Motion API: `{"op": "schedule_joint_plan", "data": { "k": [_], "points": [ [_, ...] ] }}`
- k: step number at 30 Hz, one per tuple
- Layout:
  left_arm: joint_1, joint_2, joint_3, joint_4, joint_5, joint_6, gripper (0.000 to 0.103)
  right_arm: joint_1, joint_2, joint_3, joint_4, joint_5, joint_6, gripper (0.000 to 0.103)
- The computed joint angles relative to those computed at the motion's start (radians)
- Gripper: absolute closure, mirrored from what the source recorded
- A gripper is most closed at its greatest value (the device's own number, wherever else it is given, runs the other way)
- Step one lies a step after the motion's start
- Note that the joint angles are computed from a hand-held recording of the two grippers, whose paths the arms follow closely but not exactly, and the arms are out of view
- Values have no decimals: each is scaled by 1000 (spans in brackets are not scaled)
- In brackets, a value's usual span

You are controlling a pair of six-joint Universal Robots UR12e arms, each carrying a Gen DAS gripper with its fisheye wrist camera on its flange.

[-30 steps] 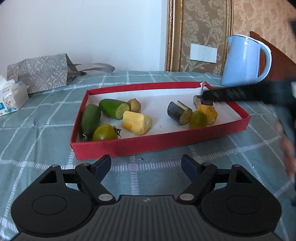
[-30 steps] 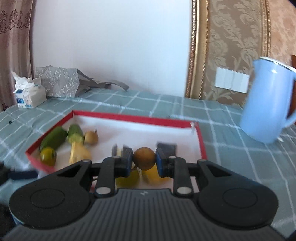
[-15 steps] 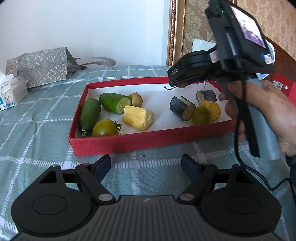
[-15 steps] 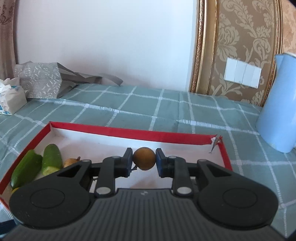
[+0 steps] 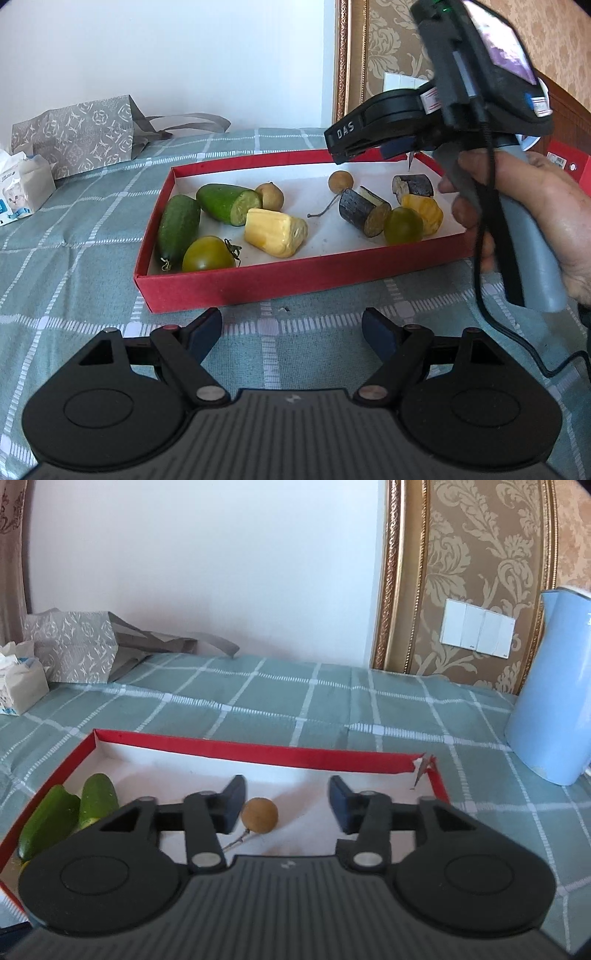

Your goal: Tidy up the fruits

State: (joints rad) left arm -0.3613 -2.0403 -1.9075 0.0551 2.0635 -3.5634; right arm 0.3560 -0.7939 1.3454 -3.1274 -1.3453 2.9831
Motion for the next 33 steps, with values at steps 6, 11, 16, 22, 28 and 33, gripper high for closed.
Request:
{"op": "schedule_joint_plan", "data": {
  "k": [6, 11, 16, 22, 28, 33],
  "points": [
    [-3, -3, 5, -8, 9, 2, 19, -32, -58, 123, -147, 53, 65, 12],
    [-5, -3, 6, -18, 20, -5, 17, -83, -120, 263, -282, 142, 161, 0],
    [-7, -4, 6, -16, 31, -5, 17, -119, -155, 366, -373, 170, 142, 0],
    [-12, -9, 10, -13, 52, 15, 14, -128, -152, 400, -395, 170, 102, 0],
    [-9, -9, 5, 13, 26, 36, 14, -113, -153, 412, -413, 135, 17, 0],
    [-7, -7, 3, 20, 25, 28, 14, -106, -159, 433, -455, 150, -48, 0]
  ]
}}
